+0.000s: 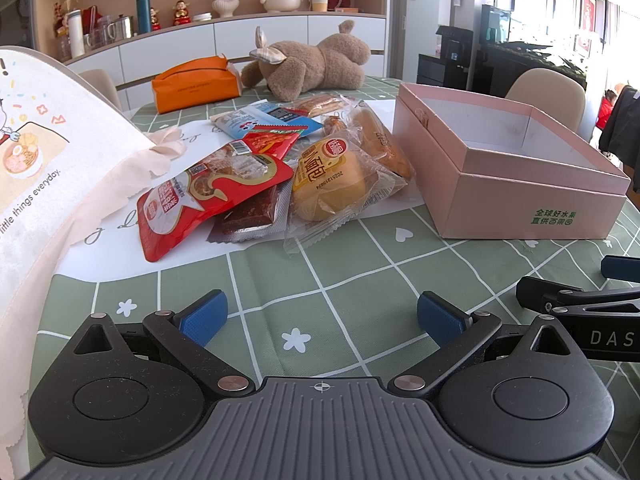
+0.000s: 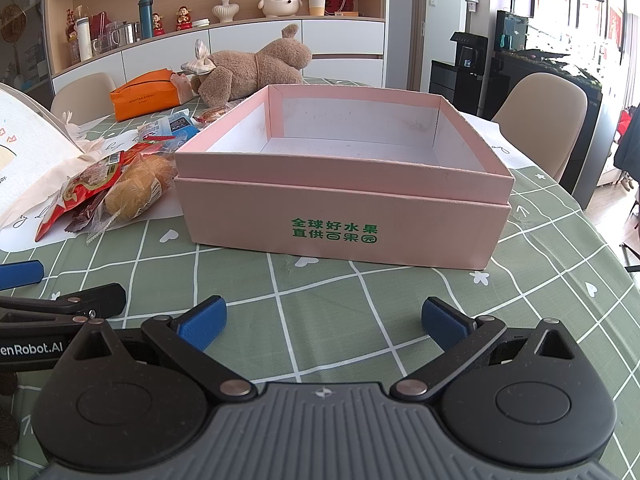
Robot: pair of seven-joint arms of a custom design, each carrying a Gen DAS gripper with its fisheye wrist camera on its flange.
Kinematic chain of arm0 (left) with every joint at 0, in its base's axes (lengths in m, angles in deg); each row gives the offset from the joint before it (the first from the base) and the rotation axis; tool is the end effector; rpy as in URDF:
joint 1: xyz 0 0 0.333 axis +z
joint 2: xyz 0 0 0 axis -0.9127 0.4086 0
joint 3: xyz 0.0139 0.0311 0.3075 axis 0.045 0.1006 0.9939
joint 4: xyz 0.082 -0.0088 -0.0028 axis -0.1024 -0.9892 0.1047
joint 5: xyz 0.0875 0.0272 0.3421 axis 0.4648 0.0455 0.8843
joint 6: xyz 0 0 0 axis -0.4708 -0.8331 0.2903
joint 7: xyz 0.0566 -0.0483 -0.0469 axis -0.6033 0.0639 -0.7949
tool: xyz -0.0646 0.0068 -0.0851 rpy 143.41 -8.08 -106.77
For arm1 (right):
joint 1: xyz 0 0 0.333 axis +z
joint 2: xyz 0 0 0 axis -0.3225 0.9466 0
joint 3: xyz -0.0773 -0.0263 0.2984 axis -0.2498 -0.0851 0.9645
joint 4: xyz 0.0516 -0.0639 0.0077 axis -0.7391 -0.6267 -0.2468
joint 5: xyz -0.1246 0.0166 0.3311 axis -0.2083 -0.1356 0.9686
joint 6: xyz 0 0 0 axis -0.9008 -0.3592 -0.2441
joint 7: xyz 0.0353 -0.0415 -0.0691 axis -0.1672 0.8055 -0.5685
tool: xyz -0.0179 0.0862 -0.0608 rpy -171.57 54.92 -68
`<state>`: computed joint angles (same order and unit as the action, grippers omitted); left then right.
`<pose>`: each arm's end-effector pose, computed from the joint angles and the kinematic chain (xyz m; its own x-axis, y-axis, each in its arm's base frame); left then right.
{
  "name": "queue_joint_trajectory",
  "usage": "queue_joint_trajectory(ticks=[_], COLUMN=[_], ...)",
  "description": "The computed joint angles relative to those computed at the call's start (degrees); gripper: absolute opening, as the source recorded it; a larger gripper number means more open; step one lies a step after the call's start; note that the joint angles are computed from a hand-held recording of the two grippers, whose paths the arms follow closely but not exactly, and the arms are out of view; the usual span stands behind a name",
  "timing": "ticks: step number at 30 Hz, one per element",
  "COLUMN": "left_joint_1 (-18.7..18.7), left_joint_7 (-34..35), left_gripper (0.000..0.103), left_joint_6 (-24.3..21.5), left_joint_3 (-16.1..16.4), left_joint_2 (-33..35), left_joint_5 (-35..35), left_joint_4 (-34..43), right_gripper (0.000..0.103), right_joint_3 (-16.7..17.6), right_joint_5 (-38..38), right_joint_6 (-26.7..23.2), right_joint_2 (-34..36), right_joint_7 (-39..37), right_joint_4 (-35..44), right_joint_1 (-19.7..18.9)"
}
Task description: Organize snacks
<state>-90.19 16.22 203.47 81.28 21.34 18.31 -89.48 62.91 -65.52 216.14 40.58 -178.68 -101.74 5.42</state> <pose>0.6091 -0.1615 0.3479 -0.1906 -0.9816 -0.0125 -0.6261 0.1313 -0.7686 0.5709 0.2513 0.3363 -0.0940 -0.9949 -0.0376 -0.6331 0.0889 -0.7690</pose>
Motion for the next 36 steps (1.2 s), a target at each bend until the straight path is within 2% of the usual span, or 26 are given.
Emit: queue_joint_trajectory(ticks=[31, 35, 36], left_joint_1=[0.01, -1.62, -0.44], left_joint_7=[0.2, 0.24, 0.24], left_gripper=[0.103, 0.103, 0.103], left_joint_6=[0.0, 0.06, -0.05], left_joint_3=[-0.05, 1.59, 0.33], left_joint_2=[0.0, 0.06, -0.38], left_joint_5=[-0.21, -0.79, -0.5], left_joint_4=[0.01, -0.12, -0.47], right_gripper=[0.103, 0.103, 0.103], right_joint_3=[0.03, -0.06, -0.14], right_joint_5=[0.3, 0.71, 0.67], right_joint_6=[-0.07, -0.08, 0.05], right_joint_2=[0.15, 0.3, 0.35], right_joint_7=[-0.25, -0.55, -0.4], right_joint_4=[0.22, 0.48, 0.57], right_joint_1=[0.06, 0.22, 0.25])
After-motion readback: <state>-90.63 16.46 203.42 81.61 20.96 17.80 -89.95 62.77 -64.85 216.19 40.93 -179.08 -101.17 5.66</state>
